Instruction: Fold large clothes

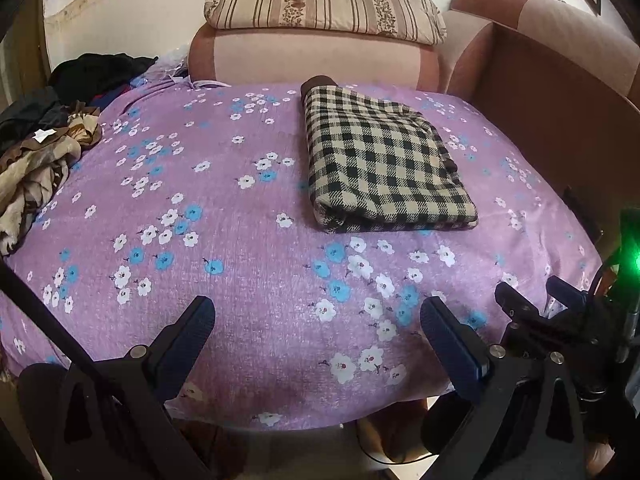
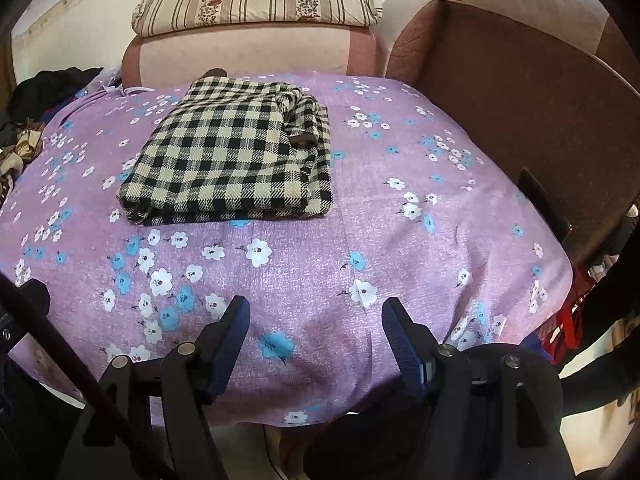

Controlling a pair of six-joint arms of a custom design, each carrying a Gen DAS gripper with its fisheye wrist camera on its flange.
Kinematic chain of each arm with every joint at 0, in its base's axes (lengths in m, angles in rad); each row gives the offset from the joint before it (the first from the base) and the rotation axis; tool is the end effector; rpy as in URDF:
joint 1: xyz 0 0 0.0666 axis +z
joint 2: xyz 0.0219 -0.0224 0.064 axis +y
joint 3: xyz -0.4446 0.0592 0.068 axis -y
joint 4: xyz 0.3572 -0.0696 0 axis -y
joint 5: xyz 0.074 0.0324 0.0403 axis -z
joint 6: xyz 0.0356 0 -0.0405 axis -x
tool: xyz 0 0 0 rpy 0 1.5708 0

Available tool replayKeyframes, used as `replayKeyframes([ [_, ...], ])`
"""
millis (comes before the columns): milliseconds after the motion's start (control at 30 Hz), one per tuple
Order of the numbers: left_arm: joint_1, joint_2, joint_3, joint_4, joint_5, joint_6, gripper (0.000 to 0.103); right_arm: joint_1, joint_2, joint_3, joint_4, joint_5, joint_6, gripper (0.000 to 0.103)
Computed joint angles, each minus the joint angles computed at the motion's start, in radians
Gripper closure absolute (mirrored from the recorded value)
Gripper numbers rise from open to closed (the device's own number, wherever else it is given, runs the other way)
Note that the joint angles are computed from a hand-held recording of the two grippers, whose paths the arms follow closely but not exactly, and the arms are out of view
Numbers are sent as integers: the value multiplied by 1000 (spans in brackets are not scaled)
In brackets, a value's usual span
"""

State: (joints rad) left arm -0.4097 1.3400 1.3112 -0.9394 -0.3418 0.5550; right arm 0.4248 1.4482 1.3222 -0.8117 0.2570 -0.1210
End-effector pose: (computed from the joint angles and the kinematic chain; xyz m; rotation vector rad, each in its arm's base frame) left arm 0.3754 -0.1504 0.4800 -0.3096 2.4400 0.0215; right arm 0.4170 0.1782 0.4478 -0.2699 2.4523 -0.0891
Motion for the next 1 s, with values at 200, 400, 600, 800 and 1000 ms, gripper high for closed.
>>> replayKeyframes([
  [200,6,8,0,-5,14,3,1,1,9,1,-5,-1,1,30],
  [400,11,15,2,-12,24,8,1,1,12,0,-9,-1,-1,30],
  [600,13,20,4,-15,27,12,1,5,18,3,-15,1,1,30],
  [800,14,21,4,-15,29,11,1,8,19,3,-17,3,0,30],
  [1000,15,24,0,-13,32,12,1,6,23,7,-18,2,2,30],
])
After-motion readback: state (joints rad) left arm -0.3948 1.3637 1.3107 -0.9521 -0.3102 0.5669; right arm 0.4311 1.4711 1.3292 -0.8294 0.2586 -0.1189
